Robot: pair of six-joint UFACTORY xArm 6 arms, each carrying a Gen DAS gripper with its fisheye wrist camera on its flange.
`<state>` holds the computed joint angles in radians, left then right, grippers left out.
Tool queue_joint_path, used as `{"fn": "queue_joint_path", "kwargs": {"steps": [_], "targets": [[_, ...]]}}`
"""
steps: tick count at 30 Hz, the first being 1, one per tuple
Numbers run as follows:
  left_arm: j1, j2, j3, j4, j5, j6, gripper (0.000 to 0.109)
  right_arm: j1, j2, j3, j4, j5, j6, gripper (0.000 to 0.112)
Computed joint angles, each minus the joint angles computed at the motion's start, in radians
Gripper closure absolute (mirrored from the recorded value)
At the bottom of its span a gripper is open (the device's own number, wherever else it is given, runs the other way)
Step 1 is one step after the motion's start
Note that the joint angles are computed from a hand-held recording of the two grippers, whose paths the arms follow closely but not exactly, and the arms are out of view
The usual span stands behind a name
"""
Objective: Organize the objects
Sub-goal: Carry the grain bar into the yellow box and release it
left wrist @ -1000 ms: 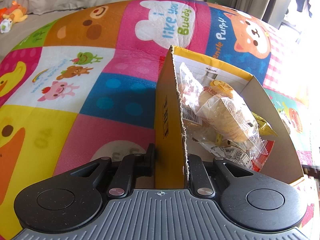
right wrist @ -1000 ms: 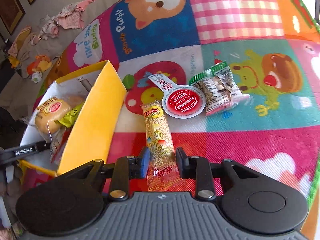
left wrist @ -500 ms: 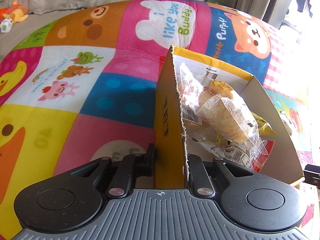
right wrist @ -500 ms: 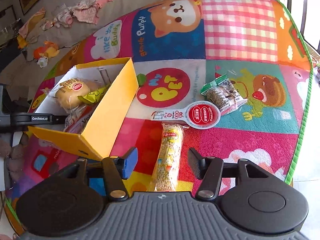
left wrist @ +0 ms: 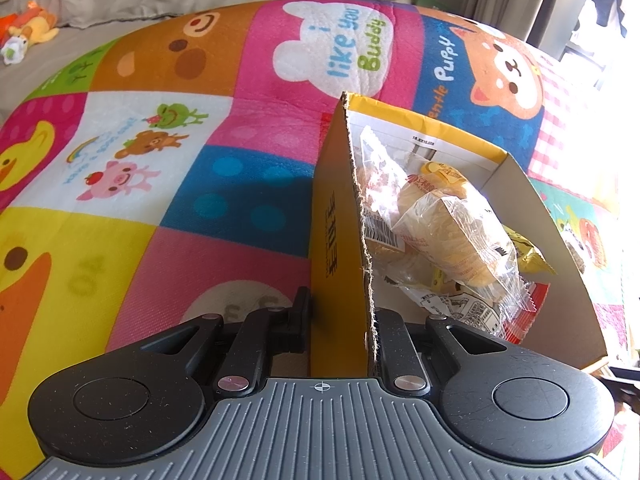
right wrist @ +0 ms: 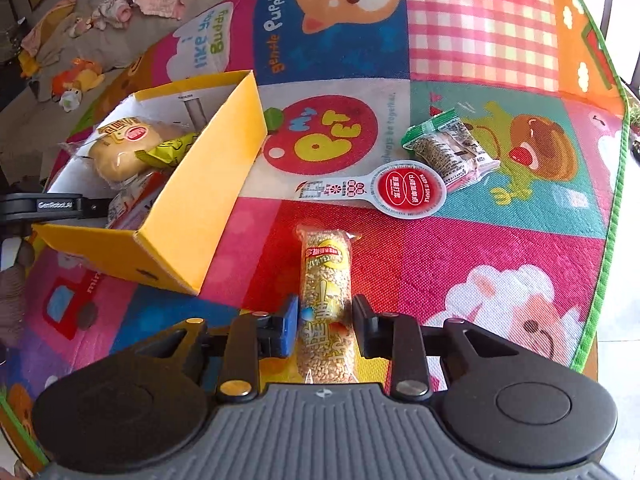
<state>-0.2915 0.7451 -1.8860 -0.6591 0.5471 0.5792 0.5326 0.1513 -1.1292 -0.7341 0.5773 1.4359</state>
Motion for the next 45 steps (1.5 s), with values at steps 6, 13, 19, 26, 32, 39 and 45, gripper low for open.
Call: {"fn": "queue_joint_path", "kwargs": {"steps": [6, 13, 19, 26, 32, 39, 45], "targets": [[-0.006, -0.009, 0.017, 0.003, -0.021, 0.003, 0.093, 0.054, -0.124, 0.068, -0.036, -0.01, 0.053, 0.084], [-0.008, -0.015, 0.029, -0.017, -0.038, 0.045, 0.093, 0.118, -0.176, 0.067, -0.144, 0.016, 0.111, 0.084], [-0.011, -0.009, 0.024, -0.02, -0.048, 0.043, 0.093, 0.155, -0.149, 0.04, -0.176, 0.033, 0.102, 0.084], [-0.011, -0.012, 0.033, -0.053, -0.055, 0.065, 0.093, 0.15, -0.154, 0.027, -0.158, -0.007, 0.114, 0.084], [-0.01, -0.009, 0.031, -0.07, -0.056, 0.07, 0.093, 0.114, -0.141, -0.022, -0.201, -0.053, 0.203, 0.084], [-0.01, -0.009, 0.031, -0.072, -0.056, 0.071, 0.093, 0.044, -0.035, -0.155, -0.47, -0.119, 0.617, 0.084], [-0.007, -0.006, 0.026, -0.09, -0.045, 0.084, 0.092, 0.041, 0.125, -0.326, -0.53, 0.0, 0.706, 0.061]]}}
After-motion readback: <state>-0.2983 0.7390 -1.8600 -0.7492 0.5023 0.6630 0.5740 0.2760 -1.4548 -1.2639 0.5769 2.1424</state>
